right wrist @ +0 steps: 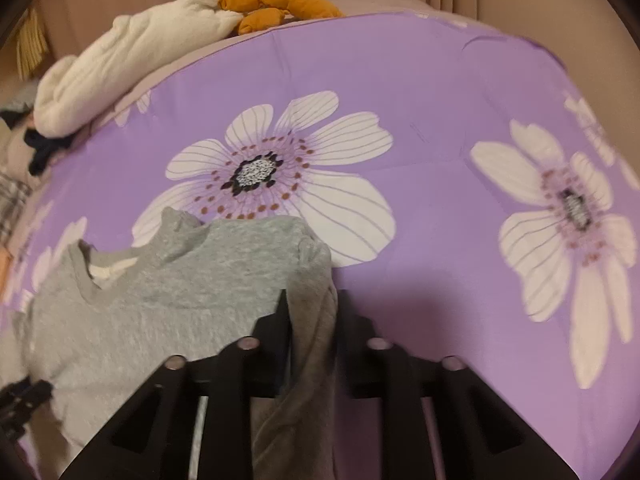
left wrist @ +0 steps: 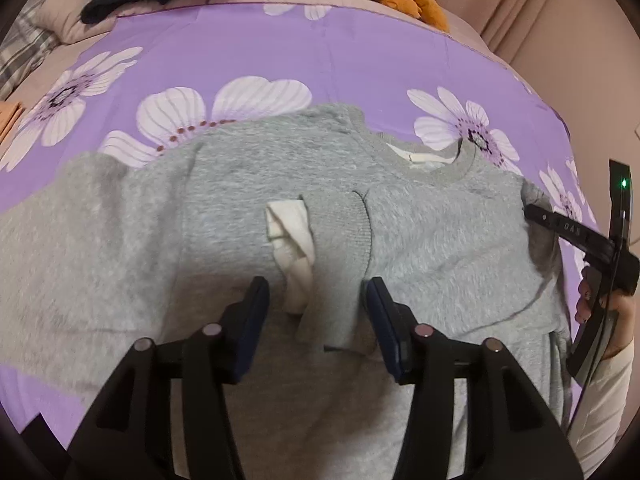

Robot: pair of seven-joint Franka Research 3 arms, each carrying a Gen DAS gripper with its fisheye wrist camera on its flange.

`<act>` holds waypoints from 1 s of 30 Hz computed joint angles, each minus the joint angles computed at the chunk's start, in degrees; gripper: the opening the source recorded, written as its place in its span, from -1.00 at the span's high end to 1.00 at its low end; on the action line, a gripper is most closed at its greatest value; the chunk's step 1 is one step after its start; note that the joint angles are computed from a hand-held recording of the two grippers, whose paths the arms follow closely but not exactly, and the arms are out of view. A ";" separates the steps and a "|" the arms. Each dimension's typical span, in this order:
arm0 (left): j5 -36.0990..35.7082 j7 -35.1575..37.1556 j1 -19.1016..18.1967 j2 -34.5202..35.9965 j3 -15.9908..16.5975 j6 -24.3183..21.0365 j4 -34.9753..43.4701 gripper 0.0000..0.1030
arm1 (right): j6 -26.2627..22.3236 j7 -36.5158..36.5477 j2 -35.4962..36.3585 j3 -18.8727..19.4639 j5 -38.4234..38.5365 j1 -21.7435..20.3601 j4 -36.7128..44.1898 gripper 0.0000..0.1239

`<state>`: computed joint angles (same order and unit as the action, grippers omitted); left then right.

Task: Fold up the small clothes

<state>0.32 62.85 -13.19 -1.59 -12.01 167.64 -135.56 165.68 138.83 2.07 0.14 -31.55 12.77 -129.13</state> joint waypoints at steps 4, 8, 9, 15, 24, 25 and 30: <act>1.01 -3.69 0.25 -5.01 0.61 0.24 -3.35 -0.42 | -2.24 4.88 -3.46 0.68 -6.03 -0.09 -1.50 0.17; -1.94 -3.83 -1.05 -12.00 2.43 1.66 -7.80 -0.79 | -1.15 6.70 -8.62 3.63 -6.83 -2.18 -5.03 -0.08; -0.91 -5.31 -0.50 -13.54 2.12 1.58 -8.55 -0.87 | -1.04 7.84 -10.03 4.71 -7.87 -2.98 -5.82 -0.14; 4.03 -12.82 1.73 -23.62 1.65 0.67 -13.31 -0.99 | -1.41 9.30 -18.85 10.86 -7.65 -6.19 -9.89 -0.41; 8.45 -22.21 6.84 -37.04 1.72 -1.82 -21.00 -1.00 | 4.45 6.17 -30.03 16.46 -1.52 -8.17 -16.54 -0.63; 8.82 -23.07 7.40 -37.67 1.93 -2.04 -21.61 -1.00 | 5.19 5.18 -31.14 16.27 -0.26 -7.29 -17.48 -0.63; 10.69 -29.41 12.94 -40.18 1.87 -4.81 -25.27 -1.00 | 6.06 3.79 -34.87 18.65 4.20 -7.37 -20.24 -0.63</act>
<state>11.01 33.44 -0.25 -41.77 -10.14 162.83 -160.84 171.74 142.62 -32.81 18.79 -27.35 5.40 -149.37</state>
